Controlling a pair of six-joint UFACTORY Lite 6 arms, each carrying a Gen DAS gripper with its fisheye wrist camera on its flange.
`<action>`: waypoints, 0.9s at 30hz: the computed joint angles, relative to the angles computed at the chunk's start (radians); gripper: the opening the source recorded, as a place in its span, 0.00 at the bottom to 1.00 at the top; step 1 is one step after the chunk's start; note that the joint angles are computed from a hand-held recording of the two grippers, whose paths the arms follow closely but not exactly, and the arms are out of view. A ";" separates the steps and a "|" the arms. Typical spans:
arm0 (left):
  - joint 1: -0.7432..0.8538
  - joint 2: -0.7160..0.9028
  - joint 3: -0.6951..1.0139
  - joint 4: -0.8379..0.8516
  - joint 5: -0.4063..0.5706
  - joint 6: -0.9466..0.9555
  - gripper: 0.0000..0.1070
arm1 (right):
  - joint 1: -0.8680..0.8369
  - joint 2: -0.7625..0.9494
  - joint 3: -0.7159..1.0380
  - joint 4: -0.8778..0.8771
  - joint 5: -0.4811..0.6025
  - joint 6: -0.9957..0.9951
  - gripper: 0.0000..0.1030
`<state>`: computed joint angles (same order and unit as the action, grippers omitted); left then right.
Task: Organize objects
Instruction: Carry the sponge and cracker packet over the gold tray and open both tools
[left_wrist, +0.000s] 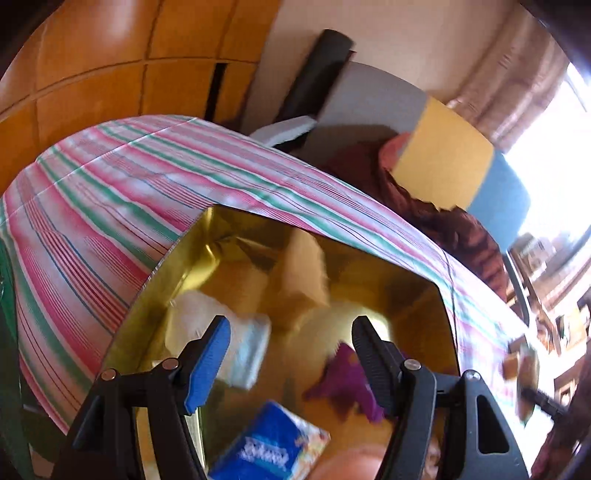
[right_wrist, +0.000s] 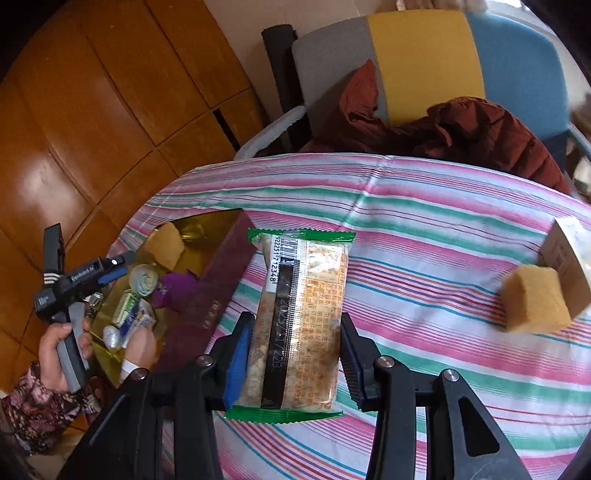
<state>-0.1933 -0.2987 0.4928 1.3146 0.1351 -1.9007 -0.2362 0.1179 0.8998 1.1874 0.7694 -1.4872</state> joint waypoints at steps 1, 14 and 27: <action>-0.019 -0.022 -0.013 -0.014 0.011 0.025 0.65 | 0.051 -0.013 0.007 0.004 -0.013 0.019 0.44; -0.022 -0.300 -0.136 -0.361 0.117 0.367 0.65 | 0.671 0.353 0.489 -0.305 -0.271 0.703 0.44; 0.185 -0.380 -0.177 -1.035 0.021 1.068 0.65 | 0.835 0.825 1.117 -0.813 -0.184 1.324 0.44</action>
<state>-0.0081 -0.6790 0.3162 0.2797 0.1564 -0.8327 0.5991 0.9430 2.0168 0.3747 0.5853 -0.1635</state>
